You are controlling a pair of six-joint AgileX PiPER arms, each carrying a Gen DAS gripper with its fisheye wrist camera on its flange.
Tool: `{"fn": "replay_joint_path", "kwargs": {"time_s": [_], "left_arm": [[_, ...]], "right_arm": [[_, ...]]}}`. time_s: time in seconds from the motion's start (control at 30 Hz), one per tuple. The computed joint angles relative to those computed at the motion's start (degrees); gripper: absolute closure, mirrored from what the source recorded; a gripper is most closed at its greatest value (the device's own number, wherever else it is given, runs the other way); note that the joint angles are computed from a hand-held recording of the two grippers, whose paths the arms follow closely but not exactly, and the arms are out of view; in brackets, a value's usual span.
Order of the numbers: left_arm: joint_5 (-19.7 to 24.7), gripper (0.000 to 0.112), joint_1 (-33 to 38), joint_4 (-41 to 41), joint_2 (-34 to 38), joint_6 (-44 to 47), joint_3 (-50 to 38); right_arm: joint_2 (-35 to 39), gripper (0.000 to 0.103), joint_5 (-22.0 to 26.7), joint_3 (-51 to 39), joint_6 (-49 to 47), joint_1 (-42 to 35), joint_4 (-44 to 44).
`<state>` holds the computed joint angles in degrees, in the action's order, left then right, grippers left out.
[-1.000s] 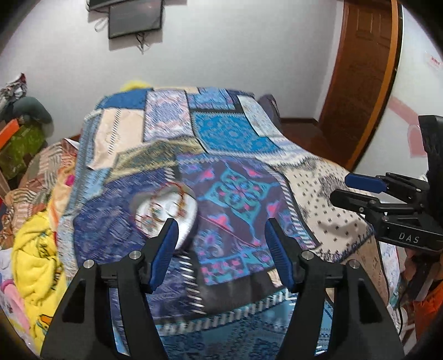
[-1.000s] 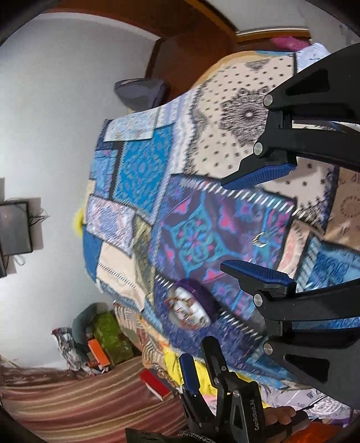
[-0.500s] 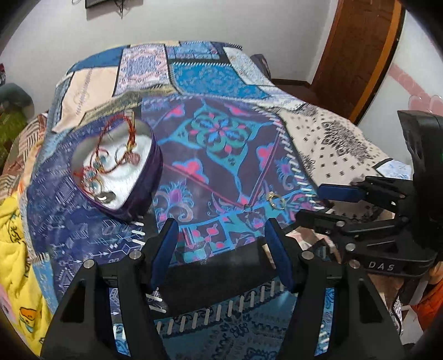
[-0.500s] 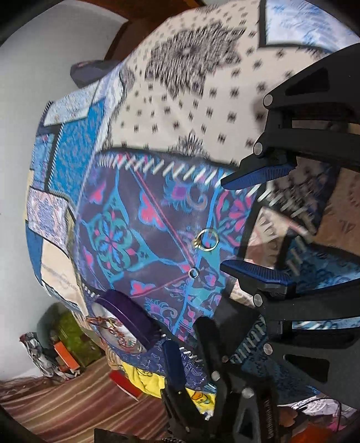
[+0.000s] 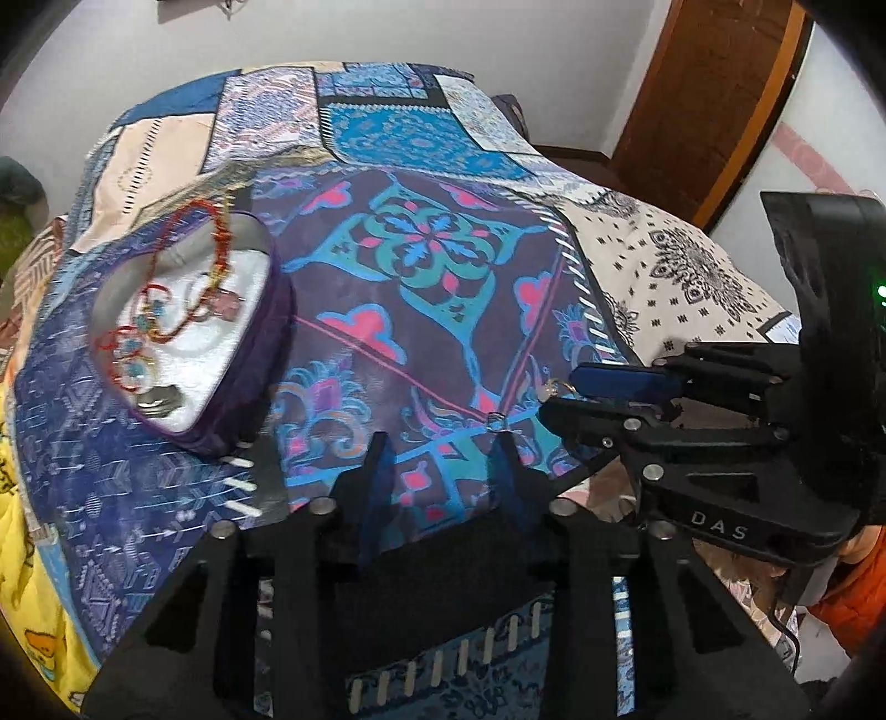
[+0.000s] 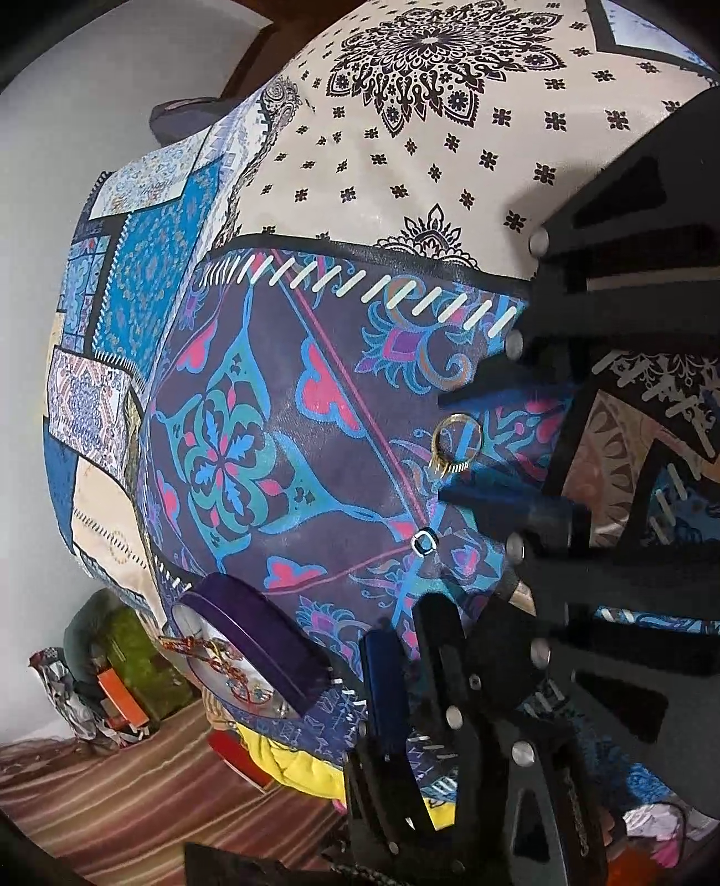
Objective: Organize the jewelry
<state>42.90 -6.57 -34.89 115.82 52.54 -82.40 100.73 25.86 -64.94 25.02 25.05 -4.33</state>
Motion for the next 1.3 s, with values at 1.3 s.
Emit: {"fn": "replay_joint_path", "kwargs": {"time_s": [1.3], "left_arm": [[-5.5, 0.104, -1.5, -1.0, -5.6, 2.2, 4.7]], "right_arm": [[-9.1, 0.09, -0.2, 5.5, 5.0, -1.6, -4.2]]}}
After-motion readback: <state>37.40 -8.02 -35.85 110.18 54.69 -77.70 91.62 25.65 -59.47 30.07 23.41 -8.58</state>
